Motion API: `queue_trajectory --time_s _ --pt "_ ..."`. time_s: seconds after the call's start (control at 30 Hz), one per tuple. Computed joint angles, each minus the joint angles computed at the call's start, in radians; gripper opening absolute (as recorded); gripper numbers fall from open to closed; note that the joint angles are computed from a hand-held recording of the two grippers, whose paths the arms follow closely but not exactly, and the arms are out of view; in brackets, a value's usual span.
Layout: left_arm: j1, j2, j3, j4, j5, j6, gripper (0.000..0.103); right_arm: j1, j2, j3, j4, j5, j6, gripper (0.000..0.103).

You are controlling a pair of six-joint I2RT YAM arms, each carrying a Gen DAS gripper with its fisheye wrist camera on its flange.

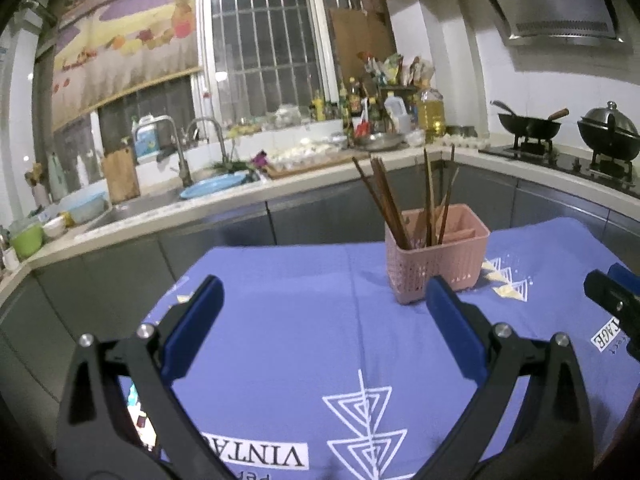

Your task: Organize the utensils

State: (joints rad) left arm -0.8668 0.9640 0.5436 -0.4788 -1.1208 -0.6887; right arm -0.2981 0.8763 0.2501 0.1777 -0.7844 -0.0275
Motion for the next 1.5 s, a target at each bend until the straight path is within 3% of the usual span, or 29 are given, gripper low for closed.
queue_trajectory --time_s 0.23,0.53,0.87,1.1,1.5 --pt "-0.059 -0.014 0.014 0.031 -0.078 0.046 0.097 -0.03 -0.045 0.002 -0.014 -0.035 0.008 0.069" --pt "-0.09 -0.009 0.038 0.023 -0.103 0.044 0.097 -0.028 -0.111 0.003 -0.049 -0.042 0.013 0.07" --pt "-0.06 0.067 0.121 -0.098 -0.046 -0.069 0.097 -0.021 -0.13 -0.001 -0.07 -0.045 0.009 0.07" --pt "-0.032 0.084 0.119 -0.105 -0.002 -0.09 0.097 -0.034 -0.107 -0.008 -0.066 -0.049 0.006 0.07" --pt "-0.053 0.106 0.102 -0.07 -0.028 -0.087 0.097 -0.043 -0.103 -0.014 -0.066 -0.058 0.002 0.07"
